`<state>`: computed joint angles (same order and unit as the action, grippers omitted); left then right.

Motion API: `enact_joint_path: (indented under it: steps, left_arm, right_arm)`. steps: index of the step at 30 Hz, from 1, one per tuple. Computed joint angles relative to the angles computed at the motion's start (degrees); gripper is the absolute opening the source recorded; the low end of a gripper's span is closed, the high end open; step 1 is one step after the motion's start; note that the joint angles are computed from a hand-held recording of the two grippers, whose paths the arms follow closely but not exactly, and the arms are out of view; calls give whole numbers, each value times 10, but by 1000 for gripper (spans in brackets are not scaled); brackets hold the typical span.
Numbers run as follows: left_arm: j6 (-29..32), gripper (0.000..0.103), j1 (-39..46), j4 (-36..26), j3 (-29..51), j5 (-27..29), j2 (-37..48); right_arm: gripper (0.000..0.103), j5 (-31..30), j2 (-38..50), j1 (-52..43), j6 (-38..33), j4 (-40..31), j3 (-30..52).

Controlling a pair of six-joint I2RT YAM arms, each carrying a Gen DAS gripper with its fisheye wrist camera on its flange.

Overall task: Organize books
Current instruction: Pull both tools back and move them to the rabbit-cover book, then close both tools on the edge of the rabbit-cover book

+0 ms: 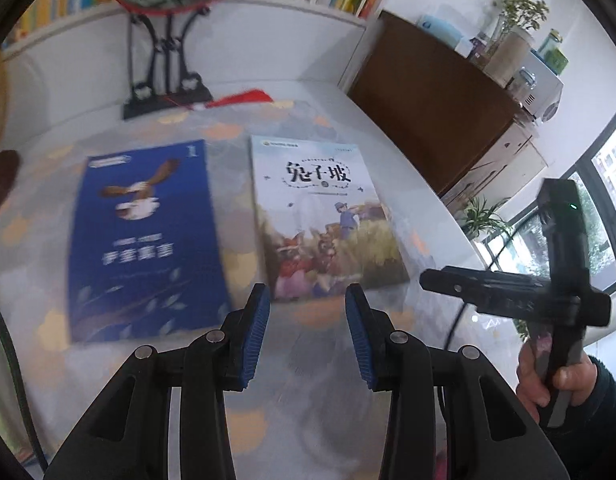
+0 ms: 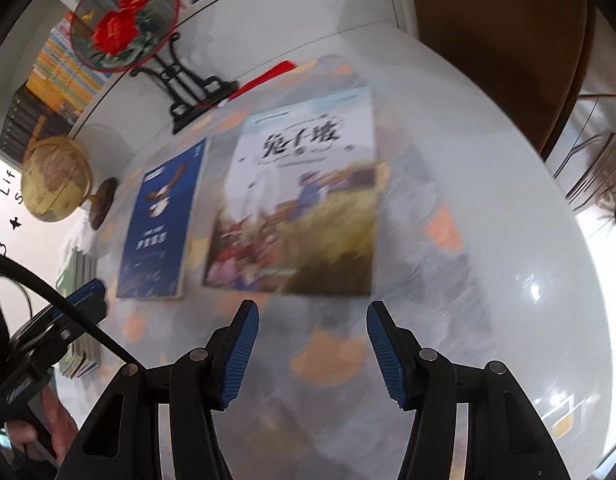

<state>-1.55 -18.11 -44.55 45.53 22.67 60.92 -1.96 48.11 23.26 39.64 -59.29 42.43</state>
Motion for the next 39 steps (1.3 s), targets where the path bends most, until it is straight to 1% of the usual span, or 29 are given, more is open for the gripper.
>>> enact_joint_path:
  steps: [4, 7, 10, 16, 18, 20, 21, 25, 29, 33, 35, 39]
  left_arm:
    - [-47, 37, -24, 68, 10, 4, 100]
    - [-67, 37, -33, 100, 15, -3, 146]
    - [-77, 37, -35, 121, 20, -12, 179]
    - [-94, 37, -42, 155, 27, -42, 220]
    - [-95, 37, -41, 160, 32, -43, 237]
    - [-96, 37, -37, 163, 38, -41, 258]
    - [-98, 37, -33, 164, 39, -34, 266]
    - [-108, 40, -17, 181, 30, -1, 270]
    - [-113, 40, -14, 186, 25, 8, 266]
    - [-120, 40, -23, 178, 13, 2, 244]
    - [-118, 40, -21, 161, 0, 14, 224]
    - [-116, 40, -28, 122, -49, 32, 154]
  right_arm:
    - [54, -46, 16, -104, -85, 19, -11]
    - [54, -60, 35, -143, -125, 42, -17]
    - [54, -56, 54, -147, -155, 71, -20]
    - [46, -22, 87, -124, -185, 132, -28]
    - [42, -2, 101, -115, -188, 153, -31]
    - [42, 7, 107, -115, -187, 173, -36]
    - [42, 3, 115, -121, -187, 183, -38]
    - [42, -14, 175, -139, -191, 211, -38]
    - [43, -11, 190, -128, -189, 227, -43]
    - [44, 5, 191, -107, -182, 214, -38]
    - [44, 1, 179, -106, -185, 202, -40]
    - [45, -8, 140, -99, -194, 159, -54]
